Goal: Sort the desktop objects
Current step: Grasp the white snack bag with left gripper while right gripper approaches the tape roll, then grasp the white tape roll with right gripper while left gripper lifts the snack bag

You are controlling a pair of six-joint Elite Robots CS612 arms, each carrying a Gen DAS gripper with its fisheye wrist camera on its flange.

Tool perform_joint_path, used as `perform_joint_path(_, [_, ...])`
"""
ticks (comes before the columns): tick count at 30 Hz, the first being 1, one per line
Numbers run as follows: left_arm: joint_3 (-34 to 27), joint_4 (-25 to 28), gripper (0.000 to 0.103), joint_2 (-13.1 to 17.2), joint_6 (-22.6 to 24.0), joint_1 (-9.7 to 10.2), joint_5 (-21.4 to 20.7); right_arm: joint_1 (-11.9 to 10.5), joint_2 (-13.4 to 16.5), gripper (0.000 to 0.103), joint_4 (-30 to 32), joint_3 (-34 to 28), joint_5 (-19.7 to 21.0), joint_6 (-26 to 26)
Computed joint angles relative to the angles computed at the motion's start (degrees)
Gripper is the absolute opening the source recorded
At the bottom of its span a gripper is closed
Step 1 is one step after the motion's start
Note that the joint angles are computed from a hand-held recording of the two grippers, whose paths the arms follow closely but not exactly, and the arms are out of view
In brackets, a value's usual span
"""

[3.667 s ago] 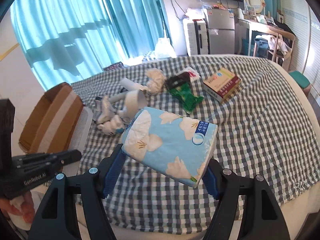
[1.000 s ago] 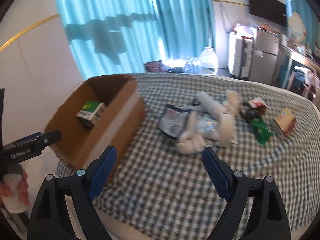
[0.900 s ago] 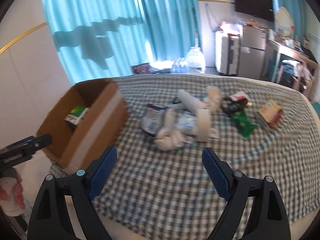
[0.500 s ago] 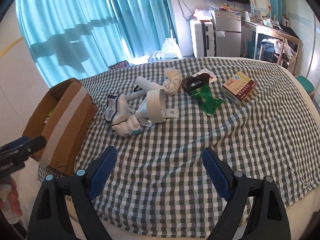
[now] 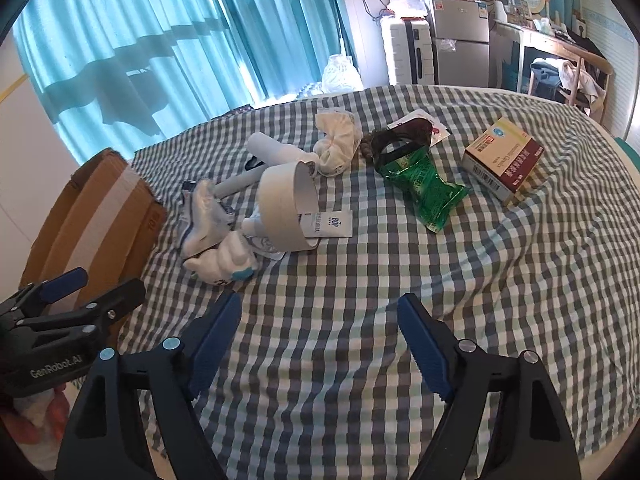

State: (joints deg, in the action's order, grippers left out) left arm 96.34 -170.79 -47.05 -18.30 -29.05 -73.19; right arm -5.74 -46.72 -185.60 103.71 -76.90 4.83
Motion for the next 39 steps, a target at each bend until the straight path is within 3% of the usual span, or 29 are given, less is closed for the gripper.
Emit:
perform_joint_path(10, [-11.3, 4.4, 0.100, 7.5, -0.9, 1.07, 0.8, -0.7, 3.0, 0.080, 3.5, -4.0, 0.4, 1.5])
perform_joint_path(13, [-12.8, 4.4, 0.100, 8.5, -1.5, 1.76, -1.2, -0.5, 3.4, 0.080, 0.9, -4.7, 0.6, 0.5])
perform_joint_path(18, [-13.6, 7.8, 0.100, 8.7, -3.2, 2.21, 1.1, 0.5, 4.8, 0.080, 0.4, -7.5, 1.2, -0.9])
perform_joint_path(20, [-12.7, 6.7, 0.095, 8.4, -2.7, 2.48, 1.6, 1.2, 5.6, 0.080, 1.0, -8.8, 0.4, -1.7])
perform_joint_path(22, [-12.4, 7.3, 0.070, 8.3, -2.7, 2.88, 0.9, 2.1, 6.4, 0.080, 2.2, -10.2, -1.4, -2.8])
perform_joint_path(24, [-12.4, 8.9, 0.055, 8.2, -3.4, 3.34, 0.0, 2.6, 7.1, 0.072, 4.0, -11.4, -3.0, -2.8])
perform_joint_path(26, [-12.1, 9.0, 0.051, 8.1, -3.2, 3.74, -1.3, 2.9, 7.5, 0.050, 7.0, -12.5, -4.4, -2.3])
perform_joint_path(27, [-11.7, 8.5, 0.043, 7.9, -2.7, 3.77, -1.7, 2.9, 7.7, 0.045, 7.4, -12.6, -4.8, -1.7])
perform_joint_path(28, [-11.2, 7.9, 0.036, 7.7, -1.5, 3.65, -2.0, 2.7, 7.8, 0.034, 7.1, -12.6, -4.7, -1.3])
perform_joint_path(29, [-11.0, 7.7, 0.034, 7.6, -0.6, 3.54, -1.7, 2.4, 7.7, 0.029, 6.4, -12.2, -3.6, -1.1])
perform_joint_path(31, [-10.5, 7.2, 0.028, 7.3, 0.5, 3.20, -1.3, 1.7, 7.5, 0.029, 5.8, -11.5, -1.6, -1.9])
perform_joint_path(39, [-6.2, 2.8, 0.024, 3.7, -0.2, 3.50, -2.7, 0.0, 4.1, 0.029, 2.7, -6.8, -1.1, -2.2])
